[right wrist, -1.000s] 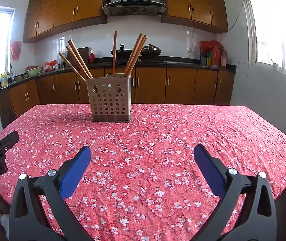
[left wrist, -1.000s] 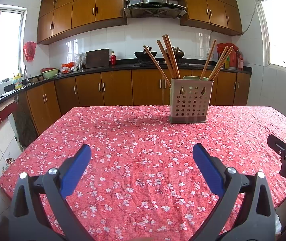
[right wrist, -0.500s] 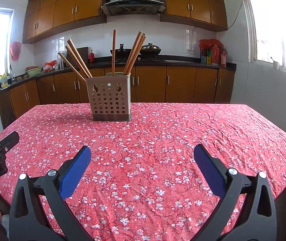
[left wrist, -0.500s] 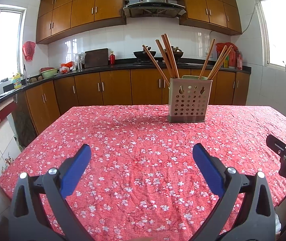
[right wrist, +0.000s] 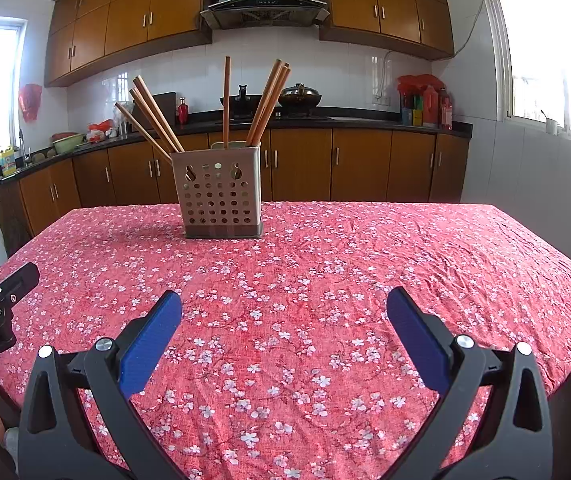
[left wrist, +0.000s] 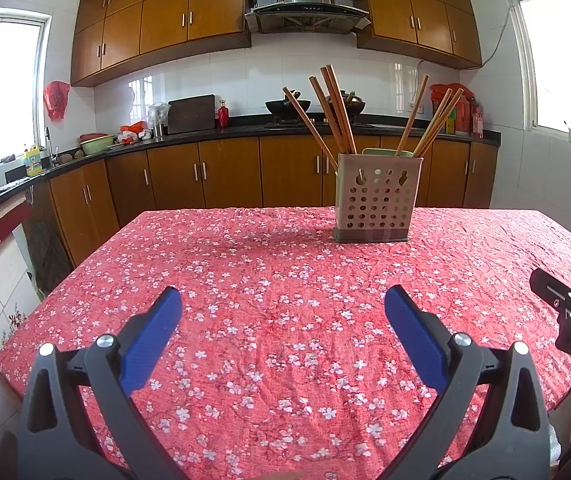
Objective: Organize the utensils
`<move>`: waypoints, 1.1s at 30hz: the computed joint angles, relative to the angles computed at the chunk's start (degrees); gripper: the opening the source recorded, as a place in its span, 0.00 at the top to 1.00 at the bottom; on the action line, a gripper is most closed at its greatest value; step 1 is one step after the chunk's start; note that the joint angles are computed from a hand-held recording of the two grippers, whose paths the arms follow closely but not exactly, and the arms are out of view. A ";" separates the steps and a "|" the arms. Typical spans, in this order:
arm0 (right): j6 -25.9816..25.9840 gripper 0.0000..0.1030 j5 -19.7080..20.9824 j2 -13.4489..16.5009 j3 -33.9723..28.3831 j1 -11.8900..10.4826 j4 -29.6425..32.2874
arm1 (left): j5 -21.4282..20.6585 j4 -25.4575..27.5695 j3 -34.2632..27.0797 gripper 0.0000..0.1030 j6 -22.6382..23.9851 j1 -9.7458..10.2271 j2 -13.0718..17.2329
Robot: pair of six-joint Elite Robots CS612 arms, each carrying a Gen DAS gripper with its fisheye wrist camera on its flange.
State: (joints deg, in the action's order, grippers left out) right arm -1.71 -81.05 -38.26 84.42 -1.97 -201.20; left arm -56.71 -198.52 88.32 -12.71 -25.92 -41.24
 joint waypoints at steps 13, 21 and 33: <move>0.14 0.02 0.11 -0.01 0.04 0.02 0.35 | -0.37 0.16 0.10 0.04 -0.50 0.14 0.08; 0.18 0.02 0.08 -0.01 0.00 0.03 0.36 | -0.51 0.21 0.08 0.04 -0.63 0.22 0.10; 0.19 0.02 0.10 0.00 -0.04 0.04 0.52 | -0.56 0.40 0.09 0.04 -0.80 0.27 0.07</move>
State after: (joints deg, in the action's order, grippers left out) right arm -1.53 -80.95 -38.26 84.38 -1.93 -200.68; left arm -57.27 -198.12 88.41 -13.51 -25.65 -41.18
